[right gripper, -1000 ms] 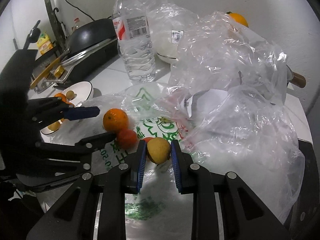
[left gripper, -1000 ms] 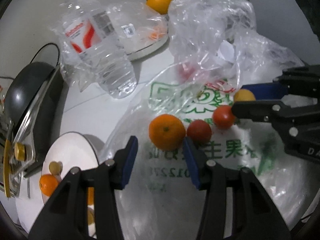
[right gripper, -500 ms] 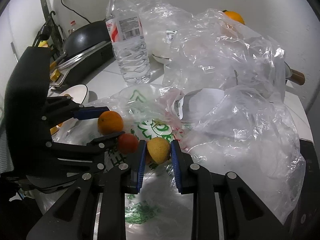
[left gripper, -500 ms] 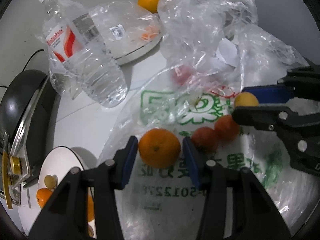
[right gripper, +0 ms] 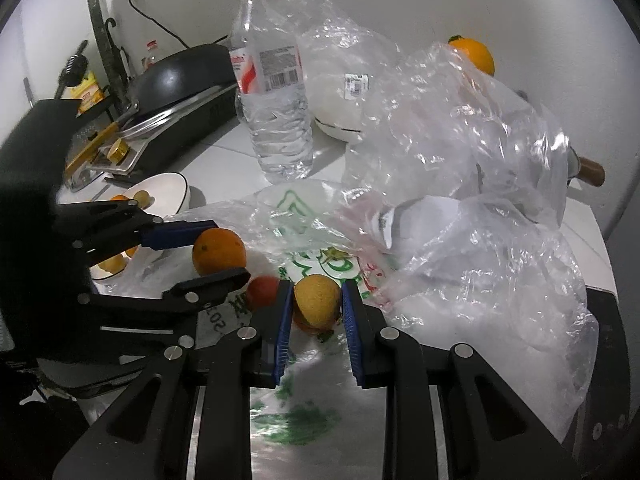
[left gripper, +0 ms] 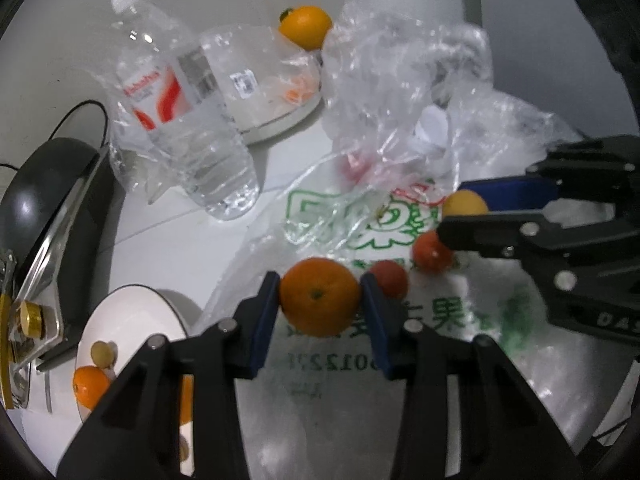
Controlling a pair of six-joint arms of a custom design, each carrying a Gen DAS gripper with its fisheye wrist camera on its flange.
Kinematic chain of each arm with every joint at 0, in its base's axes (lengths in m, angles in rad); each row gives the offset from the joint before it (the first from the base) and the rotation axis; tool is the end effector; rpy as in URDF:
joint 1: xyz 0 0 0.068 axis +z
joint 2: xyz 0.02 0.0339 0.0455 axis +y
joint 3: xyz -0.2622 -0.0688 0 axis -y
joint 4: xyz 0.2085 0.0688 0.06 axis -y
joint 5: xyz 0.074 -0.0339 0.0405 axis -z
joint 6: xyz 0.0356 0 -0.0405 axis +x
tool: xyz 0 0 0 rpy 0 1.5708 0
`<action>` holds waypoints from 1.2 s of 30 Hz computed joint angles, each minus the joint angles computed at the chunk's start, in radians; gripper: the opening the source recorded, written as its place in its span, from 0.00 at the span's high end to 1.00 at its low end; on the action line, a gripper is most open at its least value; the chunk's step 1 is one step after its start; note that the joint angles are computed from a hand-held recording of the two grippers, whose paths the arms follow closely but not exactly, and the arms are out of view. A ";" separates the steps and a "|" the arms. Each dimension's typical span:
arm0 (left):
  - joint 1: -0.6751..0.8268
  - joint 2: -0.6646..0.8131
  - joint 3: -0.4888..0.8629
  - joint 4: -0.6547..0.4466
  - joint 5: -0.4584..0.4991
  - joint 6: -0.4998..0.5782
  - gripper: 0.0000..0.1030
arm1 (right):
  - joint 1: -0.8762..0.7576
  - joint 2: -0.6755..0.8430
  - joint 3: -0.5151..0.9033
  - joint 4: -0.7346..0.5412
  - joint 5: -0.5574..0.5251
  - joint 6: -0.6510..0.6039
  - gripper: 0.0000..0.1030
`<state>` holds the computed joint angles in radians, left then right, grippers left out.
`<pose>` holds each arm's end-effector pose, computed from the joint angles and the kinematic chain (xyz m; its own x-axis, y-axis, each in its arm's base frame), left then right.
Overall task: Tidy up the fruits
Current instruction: 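Carry the orange with the left tool while the right tool carries the yellow fruit to the plate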
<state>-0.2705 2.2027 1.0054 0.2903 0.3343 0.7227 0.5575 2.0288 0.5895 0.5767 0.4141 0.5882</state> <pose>0.3564 -0.1110 0.0681 -0.2735 0.7242 -0.6330 0.8374 0.5030 0.2137 0.2554 0.1424 0.0689 -0.6817 0.1736 -0.7107 0.1394 0.9845 0.1067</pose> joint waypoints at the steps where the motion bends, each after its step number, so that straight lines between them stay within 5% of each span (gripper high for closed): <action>1: 0.007 -0.014 -0.012 0.000 0.012 0.002 0.59 | 0.006 -0.004 0.006 -0.012 0.007 0.002 0.74; 16: 0.199 -0.189 -0.099 -0.042 0.210 0.040 0.59 | 0.126 -0.029 0.178 -0.218 0.102 0.039 0.74; 36: 0.414 -0.027 0.178 -0.180 0.293 0.083 0.59 | 0.155 0.132 0.557 -0.448 0.075 -0.021 0.74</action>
<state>0.1439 2.1754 1.1838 0.1102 0.6273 0.8054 0.7125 2.1612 1.1461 0.1287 0.4889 0.5675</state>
